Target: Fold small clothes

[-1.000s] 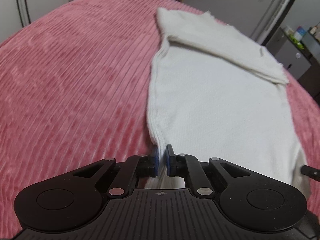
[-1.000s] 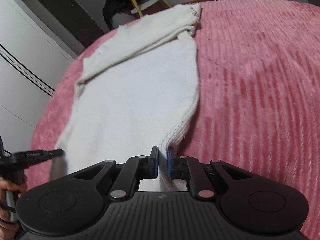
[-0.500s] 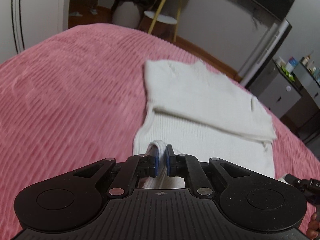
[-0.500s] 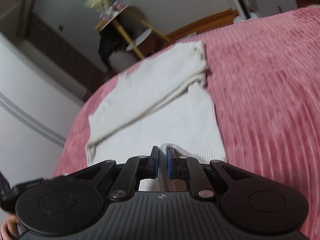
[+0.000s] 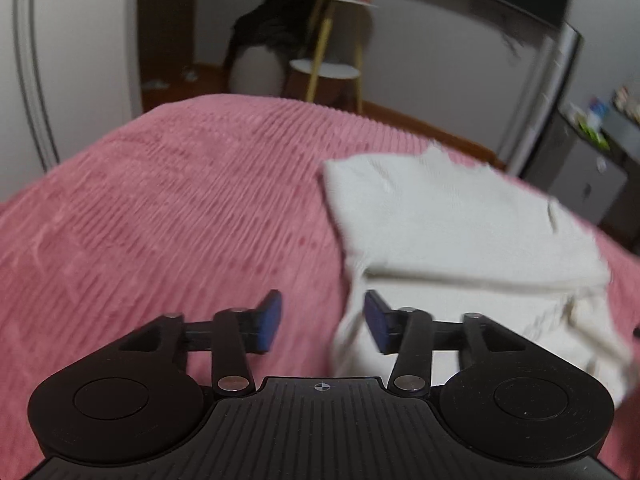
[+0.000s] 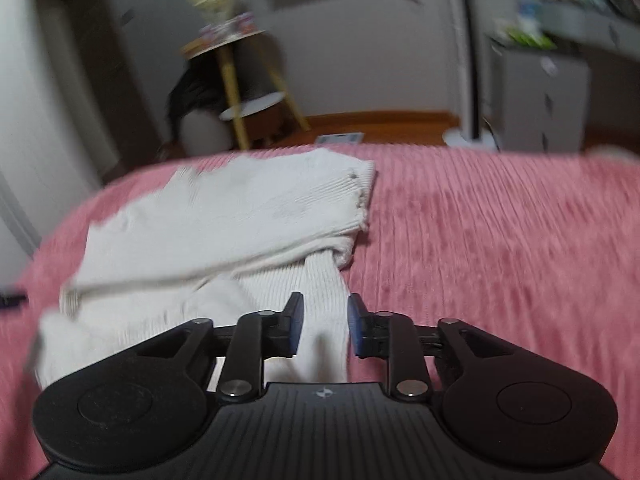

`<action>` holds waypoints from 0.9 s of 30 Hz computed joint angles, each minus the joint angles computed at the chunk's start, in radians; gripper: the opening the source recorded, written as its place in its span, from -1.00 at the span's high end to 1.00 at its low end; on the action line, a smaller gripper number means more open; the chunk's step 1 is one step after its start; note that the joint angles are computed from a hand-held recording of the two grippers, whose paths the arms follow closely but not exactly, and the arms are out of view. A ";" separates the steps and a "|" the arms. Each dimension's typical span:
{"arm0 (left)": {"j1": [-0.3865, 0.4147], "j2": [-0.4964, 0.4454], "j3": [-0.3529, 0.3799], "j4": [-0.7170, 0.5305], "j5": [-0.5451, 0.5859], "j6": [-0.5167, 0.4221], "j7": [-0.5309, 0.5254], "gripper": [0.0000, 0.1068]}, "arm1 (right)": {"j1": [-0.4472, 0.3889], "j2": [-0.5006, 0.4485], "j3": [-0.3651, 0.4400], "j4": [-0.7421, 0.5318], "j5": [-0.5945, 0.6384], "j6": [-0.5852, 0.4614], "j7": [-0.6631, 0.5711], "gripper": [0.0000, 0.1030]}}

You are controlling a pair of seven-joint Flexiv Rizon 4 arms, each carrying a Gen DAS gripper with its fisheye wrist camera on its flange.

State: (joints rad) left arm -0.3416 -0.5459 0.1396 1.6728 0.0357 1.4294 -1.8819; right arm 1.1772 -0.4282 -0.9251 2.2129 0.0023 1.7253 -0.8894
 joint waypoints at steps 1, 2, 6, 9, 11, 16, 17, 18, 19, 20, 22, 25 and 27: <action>0.045 0.019 -0.054 0.040 -0.014 0.003 0.050 -0.06 | -0.012 0.016 0.017 0.014 -0.027 0.007 -0.040 0.43; 0.089 0.039 -0.110 0.081 -0.041 0.004 0.096 -0.06 | -0.017 0.026 0.028 0.025 -0.050 0.010 -0.080 0.36; 0.285 0.082 -0.381 0.225 -0.233 0.038 0.276 -0.19 | -0.030 0.017 0.064 0.017 -0.064 0.017 -0.174 -0.06; 0.296 0.068 -0.426 0.236 -0.311 0.055 0.322 -0.40 | -0.121 0.017 0.181 -0.031 -0.062 0.018 -0.186 -0.06; 0.259 0.046 -0.392 0.206 -0.328 0.039 0.327 -0.38 | -0.134 -0.003 0.199 -0.059 -0.080 0.008 -0.193 -0.06; 0.182 0.002 -0.311 0.114 -0.354 -0.064 0.315 0.11 | -0.151 -0.052 0.213 -0.114 -0.153 -0.051 -0.187 0.09; 0.166 -0.001 -0.289 0.097 -0.340 -0.074 0.313 0.35 | -0.153 -0.063 0.208 -0.122 -0.171 -0.060 -0.183 0.36; 0.172 -0.001 -0.297 0.091 -0.342 -0.076 0.330 0.46 | -0.155 -0.071 0.205 -0.127 -0.187 -0.067 -0.179 0.69; 0.191 0.002 -0.321 0.094 -0.356 -0.069 0.357 0.48 | -0.155 -0.079 0.199 -0.134 -0.200 -0.079 -0.169 0.81; 0.207 0.006 -0.343 0.098 -0.372 -0.057 0.381 0.52 | -0.147 -0.089 0.183 -0.138 -0.210 -0.083 -0.153 0.84; 0.243 0.012 -0.398 0.111 -0.414 -0.008 0.429 0.54 | -0.127 -0.105 0.144 -0.130 -0.199 -0.042 -0.119 0.85; 0.300 -0.003 -0.492 0.109 -0.505 0.065 0.453 0.71 | -0.085 -0.133 0.077 -0.124 -0.081 0.014 -0.047 0.85; 0.301 -0.023 -0.506 0.089 -0.544 0.116 0.421 0.71 | -0.100 -0.129 0.085 -0.134 -0.011 -0.012 0.010 0.85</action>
